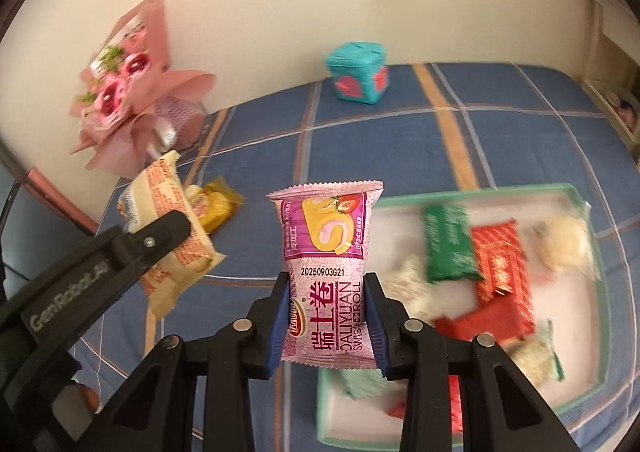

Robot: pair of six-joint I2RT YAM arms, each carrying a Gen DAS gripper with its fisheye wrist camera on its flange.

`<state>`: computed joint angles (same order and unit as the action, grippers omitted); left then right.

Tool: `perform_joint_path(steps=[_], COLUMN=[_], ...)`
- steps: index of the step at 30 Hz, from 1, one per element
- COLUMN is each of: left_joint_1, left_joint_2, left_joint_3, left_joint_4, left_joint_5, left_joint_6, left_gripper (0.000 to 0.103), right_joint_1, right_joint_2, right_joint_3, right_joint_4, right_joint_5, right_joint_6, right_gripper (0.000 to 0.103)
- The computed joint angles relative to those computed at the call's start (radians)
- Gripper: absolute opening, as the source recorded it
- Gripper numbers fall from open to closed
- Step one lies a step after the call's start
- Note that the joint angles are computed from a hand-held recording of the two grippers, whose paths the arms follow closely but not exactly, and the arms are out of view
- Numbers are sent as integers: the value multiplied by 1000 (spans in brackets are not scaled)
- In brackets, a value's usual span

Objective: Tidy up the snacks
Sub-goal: 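Carry the bread pack with the left tool while the right tool carries the pink pack over the tray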

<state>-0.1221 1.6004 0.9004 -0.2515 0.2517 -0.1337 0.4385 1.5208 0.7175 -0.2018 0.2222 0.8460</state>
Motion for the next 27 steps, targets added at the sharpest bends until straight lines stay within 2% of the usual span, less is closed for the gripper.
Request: perform_joint_path(steps=[8, 18, 22, 27], left_joint_1=[-170, -388, -440, -434], left_joint_2=[-7, 35, 59, 107], left_joint_3=[-34, -26, -19, 0], left_joint_4=[-10, -9, -8, -12], left_joint_5=[-33, -96, -127, -113], left_joint_6=[-1, -5, 3, 4], left_gripper=[40, 40, 40, 40], right_joint_1=[-180, -409, -475, -512], right_joint_2=[-202, -374, -383, -299], right_joint_3=[-193, -282, -299, -300], right_joint_4=[-34, -106, -106, -62], right_joint_5=[-59, -115, -146, -188], right_joint_6=[-13, -123, -160, -177], right_gripper=[38, 38, 38, 38])
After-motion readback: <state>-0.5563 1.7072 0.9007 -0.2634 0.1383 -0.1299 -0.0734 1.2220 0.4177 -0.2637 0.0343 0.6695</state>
